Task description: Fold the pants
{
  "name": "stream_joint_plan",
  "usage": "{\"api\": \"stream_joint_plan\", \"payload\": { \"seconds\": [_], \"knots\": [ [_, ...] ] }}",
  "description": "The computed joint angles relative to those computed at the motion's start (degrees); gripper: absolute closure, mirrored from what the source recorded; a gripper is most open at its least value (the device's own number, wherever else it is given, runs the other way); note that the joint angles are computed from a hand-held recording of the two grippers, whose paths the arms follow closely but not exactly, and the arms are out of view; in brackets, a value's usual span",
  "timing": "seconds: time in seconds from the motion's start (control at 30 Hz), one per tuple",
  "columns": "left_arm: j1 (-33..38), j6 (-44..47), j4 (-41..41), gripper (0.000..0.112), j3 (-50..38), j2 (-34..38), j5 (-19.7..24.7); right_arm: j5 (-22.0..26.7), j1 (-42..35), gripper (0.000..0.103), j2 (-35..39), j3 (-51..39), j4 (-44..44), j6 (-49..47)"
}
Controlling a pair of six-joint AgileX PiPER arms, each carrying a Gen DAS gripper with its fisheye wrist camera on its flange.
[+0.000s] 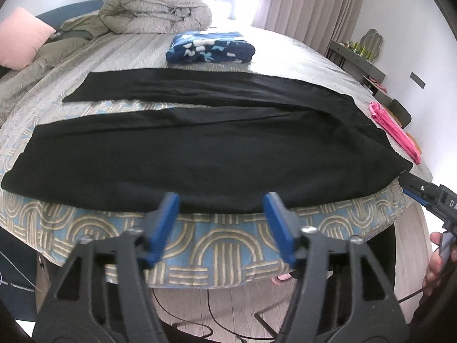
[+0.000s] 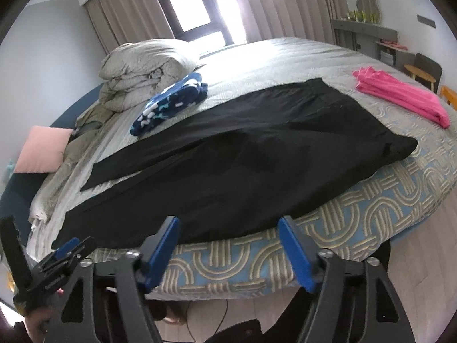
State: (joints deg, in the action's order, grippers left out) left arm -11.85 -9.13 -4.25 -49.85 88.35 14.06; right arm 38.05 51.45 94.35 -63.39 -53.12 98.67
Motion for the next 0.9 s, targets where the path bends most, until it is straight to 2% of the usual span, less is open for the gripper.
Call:
{"api": "stream_joint_plan", "payload": {
  "seconds": [0.17, 0.27, 0.43, 0.6, 0.7, 0.83, 0.9],
  "knots": [
    [0.9, 3.7, -4.3, 0.055, 0.1, 0.2, 0.5, -1.8, -0.8, 0.042, -0.5, 1.3, 0.1, 0.4],
    [2.9, 12.6, -14.1, 0.055, 0.1, 0.3, 1.3, -3.0, -1.2, 0.043, -1.0, 2.2, -0.5, 0.9],
    [6.9, 24.3, -27.8, 0.055, -0.2, 1.6, 3.8, -8.6, -4.1, 0.043, -2.5, 5.1, 0.0, 3.4],
    [12.3, 37.1, -45.1, 0.055, -0.5, 4.1, 9.8, -8.9, -4.6, 0.043, -3.2, 6.4, -1.8, 6.0],
    [14.6, 40.3, -51.0, 0.055, -0.4, 5.7, 12.8, -13.7, -6.4, 0.043, -4.4, 8.5, -2.8, 8.4],
    [17.8, 44.9, -59.8, 0.055, -0.4, 7.4, 16.0, -16.8, -8.8, 0.043, -5.1, 10.7, -2.4, 10.4],
    [19.9, 46.7, -64.2, 0.055, -0.7, 8.7, 18.1, -19.8, -10.6, 0.043, -6.0, 12.9, -3.9, 13.4]
  ]
}}
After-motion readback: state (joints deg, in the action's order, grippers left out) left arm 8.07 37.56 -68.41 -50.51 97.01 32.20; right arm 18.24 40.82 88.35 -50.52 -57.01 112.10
